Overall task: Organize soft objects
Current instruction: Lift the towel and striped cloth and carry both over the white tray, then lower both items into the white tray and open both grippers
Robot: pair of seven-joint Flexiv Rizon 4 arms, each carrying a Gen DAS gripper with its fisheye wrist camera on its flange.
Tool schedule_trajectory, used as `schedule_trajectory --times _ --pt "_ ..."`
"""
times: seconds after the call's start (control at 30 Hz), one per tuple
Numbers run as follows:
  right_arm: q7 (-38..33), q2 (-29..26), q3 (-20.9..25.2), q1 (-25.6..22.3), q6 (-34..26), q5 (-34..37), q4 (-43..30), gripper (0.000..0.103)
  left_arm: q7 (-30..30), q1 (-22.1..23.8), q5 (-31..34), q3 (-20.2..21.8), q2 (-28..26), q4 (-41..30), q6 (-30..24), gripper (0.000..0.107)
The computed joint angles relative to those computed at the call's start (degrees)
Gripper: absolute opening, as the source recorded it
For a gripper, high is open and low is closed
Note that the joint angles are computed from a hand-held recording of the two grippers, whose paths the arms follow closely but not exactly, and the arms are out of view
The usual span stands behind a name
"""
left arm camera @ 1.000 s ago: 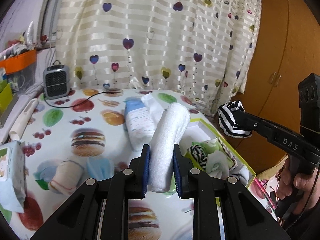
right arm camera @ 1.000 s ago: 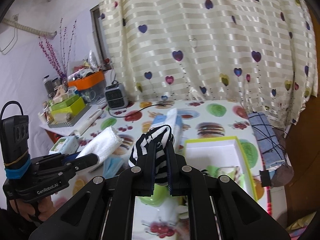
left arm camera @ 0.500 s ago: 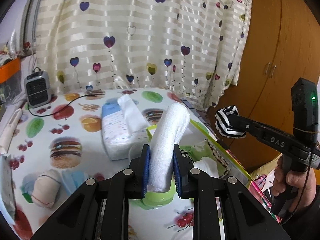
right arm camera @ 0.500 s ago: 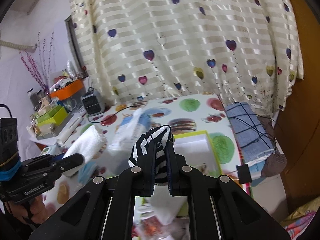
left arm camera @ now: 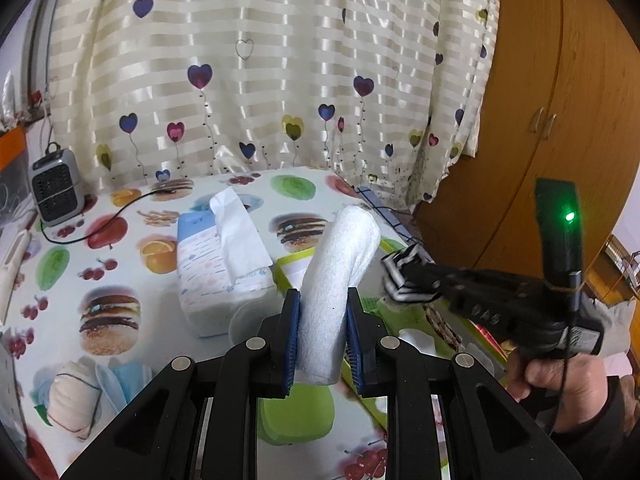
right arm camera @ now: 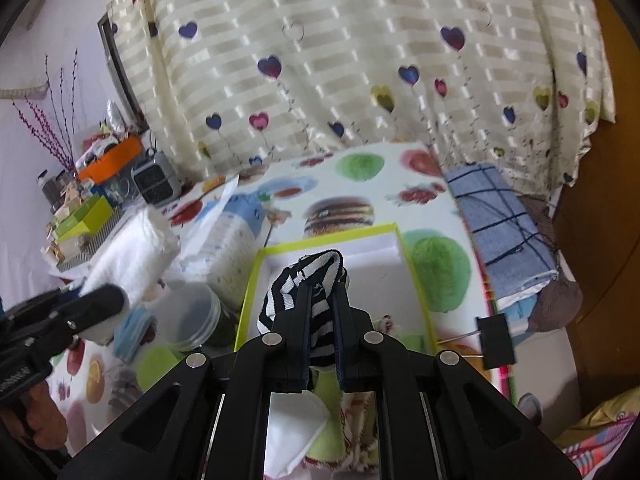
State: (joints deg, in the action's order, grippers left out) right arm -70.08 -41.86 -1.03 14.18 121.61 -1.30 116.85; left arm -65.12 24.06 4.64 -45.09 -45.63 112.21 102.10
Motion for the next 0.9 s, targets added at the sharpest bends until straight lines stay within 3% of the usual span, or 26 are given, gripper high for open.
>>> schedule_trajectory --times 0.13,0.33,0.63,0.9 --pt "1.0 -2.0 2.1 -2.7 -3.2 -4.0 -2.1 0.012 0.1 -2.1 -1.0 1.9 0.2 -1.3 -1.0 0.02" --pt "0.5 -2.5 1.3 -2.0 -3.7 -4.5 -1.6 0.03 0.8 -4.9 -2.8 3.9 0.0 -3.0 -2.2 0.02" --pt "-1.5 -0.4 0.1 -0.8 3.1 -0.1 2.1 0.03 2.0 -10.1 -6.3 7.1 -0.6 -6.4 -4.3 0.02" --pt "-0.7 -0.3 1.8 -3.3 6.9 -0.5 3.6 0.03 2.6 -18.1 -10.8 13.8 -1.5 -11.7 -7.3 0.02"
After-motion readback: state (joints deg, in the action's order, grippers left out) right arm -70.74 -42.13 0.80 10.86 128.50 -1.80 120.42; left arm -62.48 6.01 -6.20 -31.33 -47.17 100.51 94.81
